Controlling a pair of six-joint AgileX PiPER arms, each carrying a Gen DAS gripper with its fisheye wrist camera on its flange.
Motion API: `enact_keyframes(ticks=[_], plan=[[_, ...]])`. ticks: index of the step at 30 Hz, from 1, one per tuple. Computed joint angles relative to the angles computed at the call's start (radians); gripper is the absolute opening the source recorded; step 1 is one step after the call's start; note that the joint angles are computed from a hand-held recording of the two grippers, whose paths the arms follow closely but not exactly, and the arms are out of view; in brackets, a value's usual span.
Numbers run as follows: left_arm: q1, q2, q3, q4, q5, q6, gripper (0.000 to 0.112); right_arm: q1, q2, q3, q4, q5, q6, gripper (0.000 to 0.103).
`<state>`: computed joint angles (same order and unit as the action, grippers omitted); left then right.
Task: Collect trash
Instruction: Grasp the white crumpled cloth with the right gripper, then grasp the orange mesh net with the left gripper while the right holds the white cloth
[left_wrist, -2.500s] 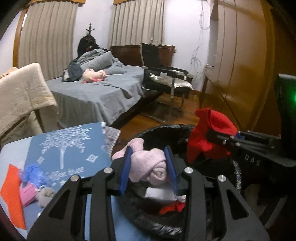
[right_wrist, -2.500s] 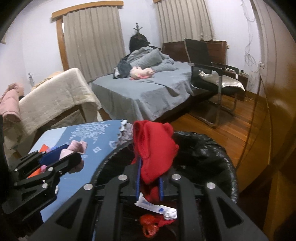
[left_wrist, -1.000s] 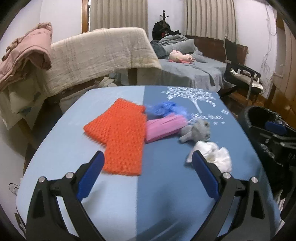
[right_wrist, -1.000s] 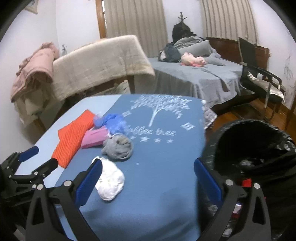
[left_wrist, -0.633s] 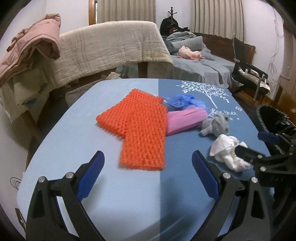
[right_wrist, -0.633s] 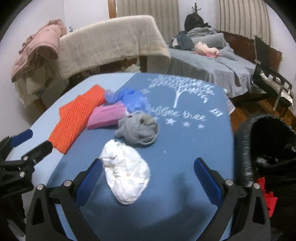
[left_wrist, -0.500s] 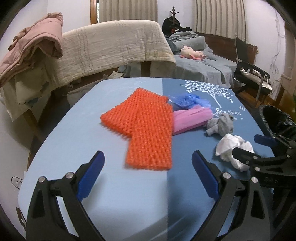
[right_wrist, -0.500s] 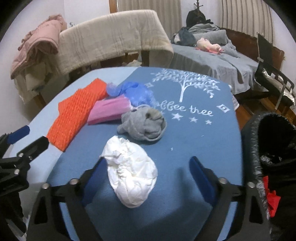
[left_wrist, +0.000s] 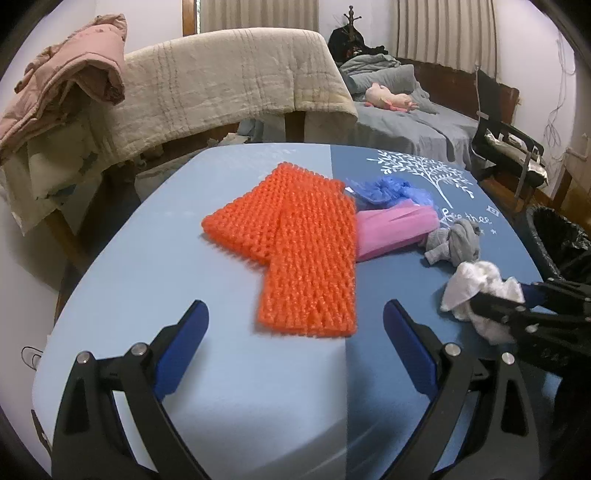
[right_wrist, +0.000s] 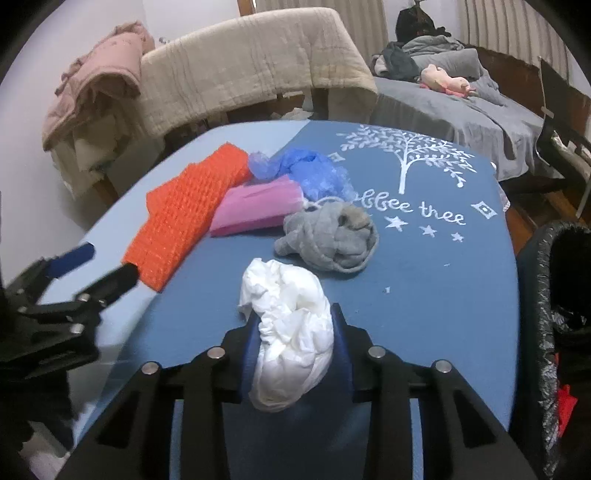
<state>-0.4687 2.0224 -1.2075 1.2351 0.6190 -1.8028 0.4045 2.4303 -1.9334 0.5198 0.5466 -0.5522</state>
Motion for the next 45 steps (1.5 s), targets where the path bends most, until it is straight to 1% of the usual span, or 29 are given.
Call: enact_keyframes(ticks=[3,6,8,10,13,15,17,18,19,20,22,23,25,31,34,38,45], plan=[[0.005,0.013,-0.024,-0.007,-0.007,0.016,0.093,-0.019,-0.033,0.040,0.047,-0.022,-0.043,0.036],[0.014,0.037,-0.060,-0.009,-0.009,0.033,0.093,-0.033,-0.055,0.058,0.037,-0.049,-0.030,0.036],[0.027,0.058,-0.092,-0.029,-0.017,0.058,0.089,-0.042,-0.057,0.051,0.026,-0.052,-0.012,0.036],[0.044,0.076,-0.123,-0.063,-0.031,0.095,0.083,-0.049,-0.054,0.038,0.011,-0.048,0.005,0.036],[0.066,0.109,-0.174,-0.114,-0.039,0.154,0.079,-0.056,-0.045,0.019,-0.013,-0.045,0.029,0.036],[0.083,0.130,-0.210,-0.179,-0.048,0.219,0.075,-0.061,-0.040,0.013,-0.015,-0.042,0.034,0.036],[0.099,0.145,-0.237,-0.241,-0.057,0.281,0.067,-0.064,-0.036,0.008,-0.021,-0.038,0.040,0.036],[0.106,0.153,-0.250,-0.277,-0.063,0.320,0.056,-0.065,-0.034,0.006,-0.024,-0.036,0.043,0.036],[0.109,0.159,-0.260,-0.301,-0.064,0.348,0.049,-0.065,-0.033,0.005,-0.026,-0.034,0.046,0.036],[0.110,0.159,-0.259,-0.300,-0.070,0.351,0.046,-0.065,-0.034,0.008,-0.024,-0.034,0.044,0.036],[0.102,0.152,-0.247,-0.259,-0.072,0.315,0.031,-0.065,-0.037,0.015,-0.019,-0.036,0.039,0.036],[0.097,0.147,-0.238,-0.235,-0.074,0.294,0.026,-0.065,-0.037,0.015,-0.020,-0.036,0.039,0.037],[0.086,0.137,-0.226,-0.196,-0.072,0.260,0.012,-0.067,-0.040,0.017,-0.019,-0.035,0.037,0.037],[0.058,0.100,-0.192,-0.140,-0.062,0.167,0.010,-0.071,-0.068,0.058,0.010,-0.059,0.011,0.037],[0.033,0.068,-0.166,-0.104,-0.042,0.118,0.010,-0.078,-0.089,0.081,0.033,-0.069,-0.007,0.037],[0.006,0.035,-0.159,-0.097,-0.009,0.113,0.010,-0.089,-0.119,0.104,0.068,-0.074,-0.028,0.037],[-0.042,0.005,-0.201,-0.130,0.055,0.163,0.010,-0.107,-0.188,0.159,0.148,-0.098,-0.095,0.037]])
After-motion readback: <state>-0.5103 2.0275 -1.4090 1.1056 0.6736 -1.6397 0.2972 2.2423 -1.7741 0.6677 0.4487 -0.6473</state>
